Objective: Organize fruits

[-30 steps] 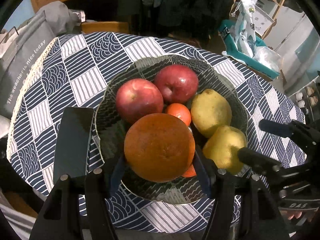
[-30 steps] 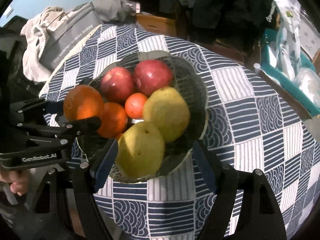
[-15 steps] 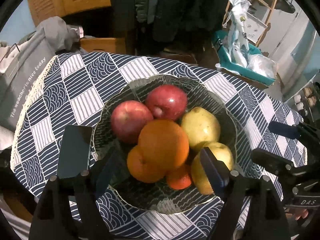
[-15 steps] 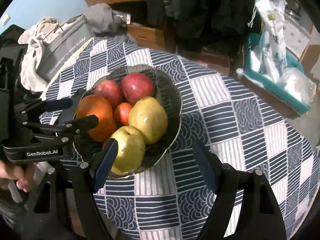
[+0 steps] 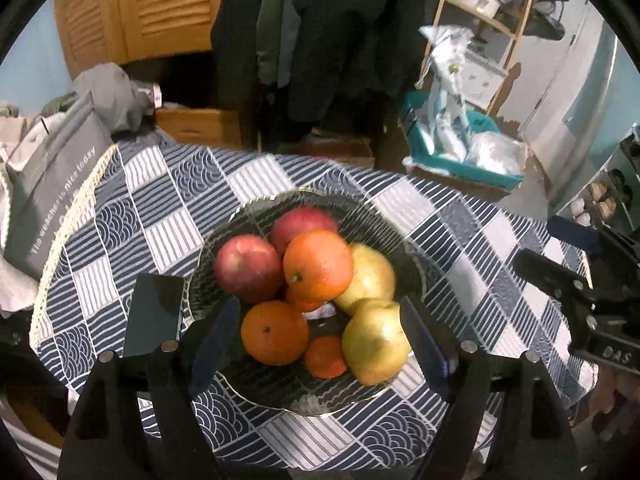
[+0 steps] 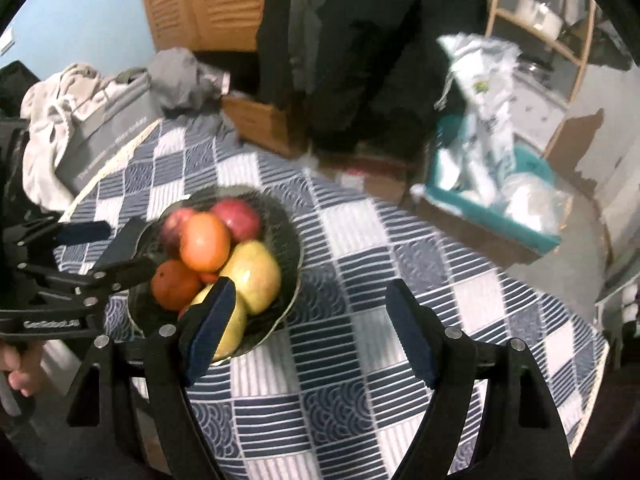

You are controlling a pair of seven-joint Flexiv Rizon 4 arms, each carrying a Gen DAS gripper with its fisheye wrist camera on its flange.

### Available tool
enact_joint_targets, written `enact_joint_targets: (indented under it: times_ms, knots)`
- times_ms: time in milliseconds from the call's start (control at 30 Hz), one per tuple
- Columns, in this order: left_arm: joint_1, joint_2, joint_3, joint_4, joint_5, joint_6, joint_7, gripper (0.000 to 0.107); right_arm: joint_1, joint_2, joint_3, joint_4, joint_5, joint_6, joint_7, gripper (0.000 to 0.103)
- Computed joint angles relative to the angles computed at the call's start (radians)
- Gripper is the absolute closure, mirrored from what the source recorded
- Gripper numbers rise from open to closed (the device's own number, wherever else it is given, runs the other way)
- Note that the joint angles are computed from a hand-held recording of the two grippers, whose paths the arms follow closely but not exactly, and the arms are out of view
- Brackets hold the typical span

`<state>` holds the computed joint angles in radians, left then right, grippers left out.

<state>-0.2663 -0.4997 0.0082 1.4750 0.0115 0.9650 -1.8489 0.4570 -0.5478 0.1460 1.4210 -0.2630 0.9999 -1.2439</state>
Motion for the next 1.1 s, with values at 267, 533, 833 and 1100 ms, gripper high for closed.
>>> enact_joint_targets:
  times_ms: [267,533,833,1100]
  knots:
    - [-0.022,0.041,0.011,-0.007,0.042,0.039,-0.024,0.022,0.025,0.07,-0.077,0.089,-0.124,0.105,0.12,0.021]
    - [-0.042,0.068,0.013,-0.016,0.08,0.081,-0.04,0.02,0.022,0.133,-0.12,0.158,-0.255,0.178,0.243,0.021]
    - [-0.083,0.084,0.043,-0.063,0.17,0.1,-0.11,0.009,-0.002,0.2,-0.15,0.232,-0.394,0.24,0.388,0.019]
    - [-0.121,0.083,0.071,-0.122,0.278,0.094,-0.174,0.005,-0.04,0.244,-0.157,0.278,-0.484,0.266,0.48,0.018]
